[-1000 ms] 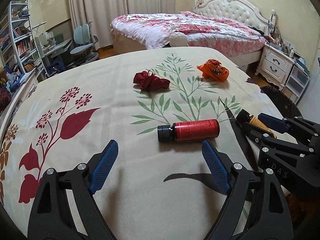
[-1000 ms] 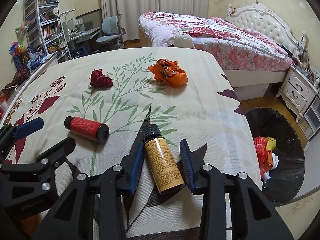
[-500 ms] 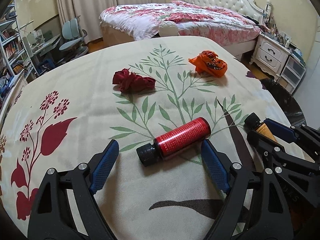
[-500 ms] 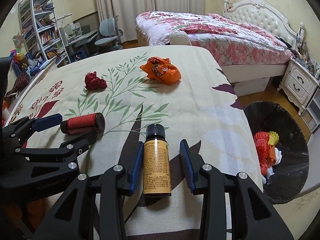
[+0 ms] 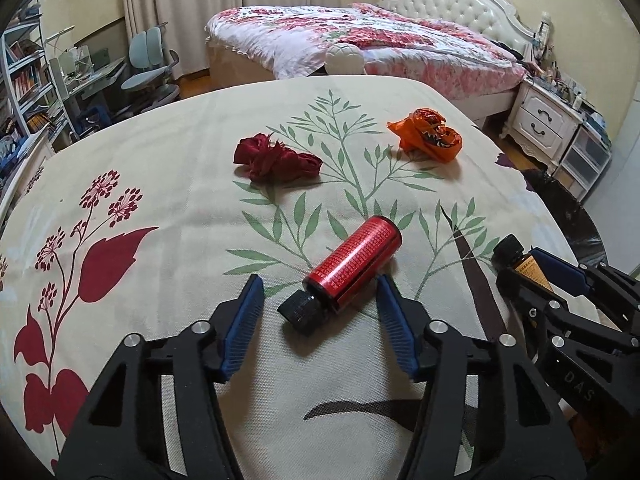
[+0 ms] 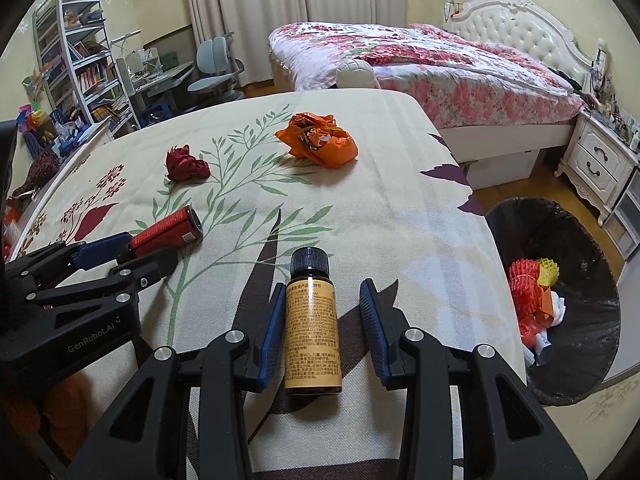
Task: Collect trash
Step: 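Grasp the red bottle with the left gripper while the right holds the amber bottle, then carry the amber and red bottles over the black bin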
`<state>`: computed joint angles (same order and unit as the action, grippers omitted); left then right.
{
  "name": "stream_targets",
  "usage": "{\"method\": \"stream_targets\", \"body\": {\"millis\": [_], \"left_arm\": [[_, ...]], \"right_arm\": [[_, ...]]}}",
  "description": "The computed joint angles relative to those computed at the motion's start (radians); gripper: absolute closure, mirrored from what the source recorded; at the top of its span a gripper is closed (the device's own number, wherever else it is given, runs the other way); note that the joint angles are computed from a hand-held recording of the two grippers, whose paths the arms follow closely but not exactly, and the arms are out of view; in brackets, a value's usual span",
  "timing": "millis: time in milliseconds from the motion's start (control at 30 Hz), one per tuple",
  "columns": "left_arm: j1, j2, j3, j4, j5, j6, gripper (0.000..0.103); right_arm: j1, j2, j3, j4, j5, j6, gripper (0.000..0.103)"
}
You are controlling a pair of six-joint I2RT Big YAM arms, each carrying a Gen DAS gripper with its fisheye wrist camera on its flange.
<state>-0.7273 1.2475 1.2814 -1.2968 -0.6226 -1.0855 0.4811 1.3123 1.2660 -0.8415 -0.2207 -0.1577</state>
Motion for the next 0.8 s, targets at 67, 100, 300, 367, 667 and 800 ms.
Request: {"method": "stream_targets", "body": {"millis": [67, 100, 300, 367, 667, 800], "left_arm": [[0.005, 0.005, 0.006, 0.000, -0.002, 0.002, 0.038], [0.010, 0.007, 0.008, 0.004, 0.000, 0.007, 0.038], [0.026, 0.024, 0.021, 0.030, 0.021, 0.068, 0.049], [0.023, 0.026, 0.020, 0.038, 0.017, 0.083, 0.057], [0.012, 0.023, 0.014, 0.054, 0.004, 0.093, 0.080], [0.006, 0.021, 0.013, 0.046, -0.003, 0.076, 0.080]], "right_arm": [[-0.003, -0.002, -0.003, 0.002, 0.001, 0.001, 0.060], [-0.003, -0.002, -0.003, 0.002, 0.000, 0.002, 0.058], [-0.008, -0.007, -0.008, 0.001, 0.006, 0.004, 0.057], [-0.009, -0.009, -0.009, 0.002, 0.007, 0.007, 0.057], [0.000, -0.018, -0.018, 0.002, 0.020, -0.006, 0.064], [0.003, -0.024, -0.022, -0.003, 0.009, -0.012, 0.074]]}}
